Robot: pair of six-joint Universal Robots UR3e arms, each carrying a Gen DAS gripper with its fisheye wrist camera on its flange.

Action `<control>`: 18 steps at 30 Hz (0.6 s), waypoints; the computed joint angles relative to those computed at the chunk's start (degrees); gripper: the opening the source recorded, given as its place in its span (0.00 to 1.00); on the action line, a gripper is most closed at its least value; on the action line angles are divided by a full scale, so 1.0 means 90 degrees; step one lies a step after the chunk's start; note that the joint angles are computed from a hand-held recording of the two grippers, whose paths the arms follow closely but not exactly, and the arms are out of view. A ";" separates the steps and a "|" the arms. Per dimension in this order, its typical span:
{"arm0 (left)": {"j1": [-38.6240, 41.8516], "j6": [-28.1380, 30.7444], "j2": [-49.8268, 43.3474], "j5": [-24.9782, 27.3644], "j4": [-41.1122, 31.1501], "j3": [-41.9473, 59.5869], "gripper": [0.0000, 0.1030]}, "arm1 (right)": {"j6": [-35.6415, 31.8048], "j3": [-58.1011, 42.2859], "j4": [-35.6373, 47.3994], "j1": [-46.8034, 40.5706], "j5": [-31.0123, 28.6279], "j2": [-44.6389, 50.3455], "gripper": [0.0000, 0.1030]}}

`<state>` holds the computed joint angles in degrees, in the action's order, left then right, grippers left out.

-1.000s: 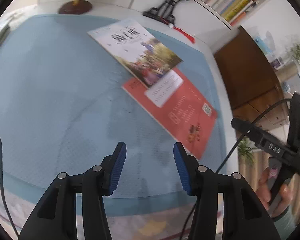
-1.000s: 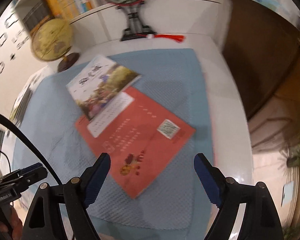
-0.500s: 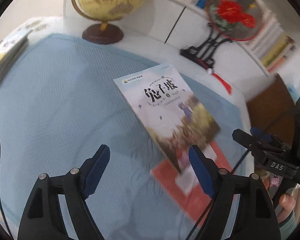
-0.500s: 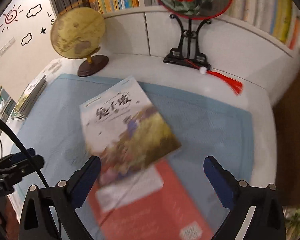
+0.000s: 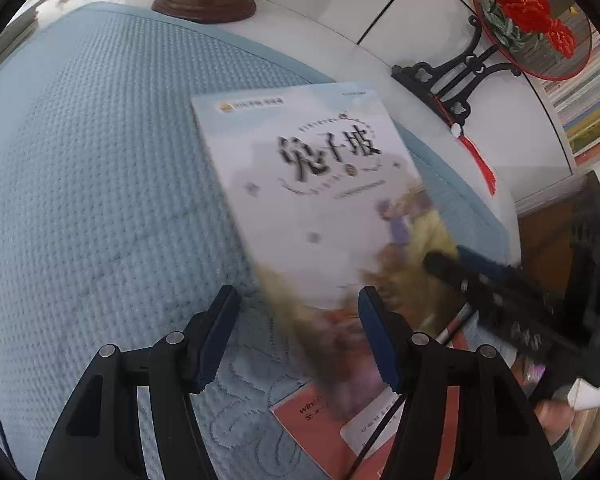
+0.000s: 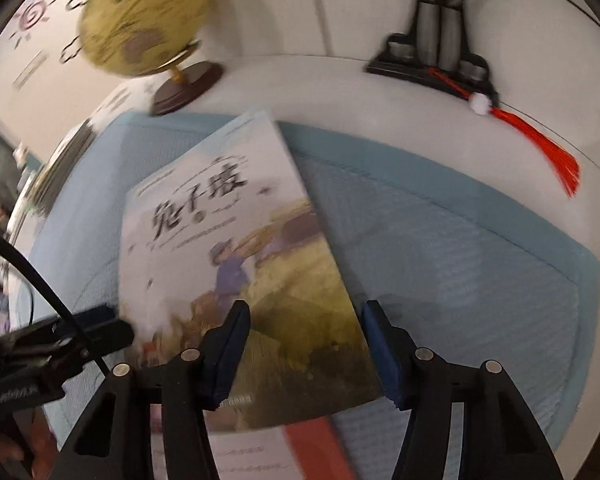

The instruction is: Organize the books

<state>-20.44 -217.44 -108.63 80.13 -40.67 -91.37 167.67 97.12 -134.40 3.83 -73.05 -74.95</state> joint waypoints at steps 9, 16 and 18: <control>0.0730 0.0487 0.1885 -0.1226 0.0529 -0.1907 0.56 | -0.0035 0.1002 0.0583 0.0038 0.0755 -0.1332 0.54; 0.0603 0.0428 0.2970 -0.1244 0.0146 -0.3187 0.51 | 0.0201 0.2615 0.0904 0.0266 0.0580 -0.2848 0.54; 0.0542 0.0288 0.3117 -0.1150 0.0121 -0.3443 0.51 | 0.0378 0.2740 0.0933 0.0442 0.0327 -0.3093 0.54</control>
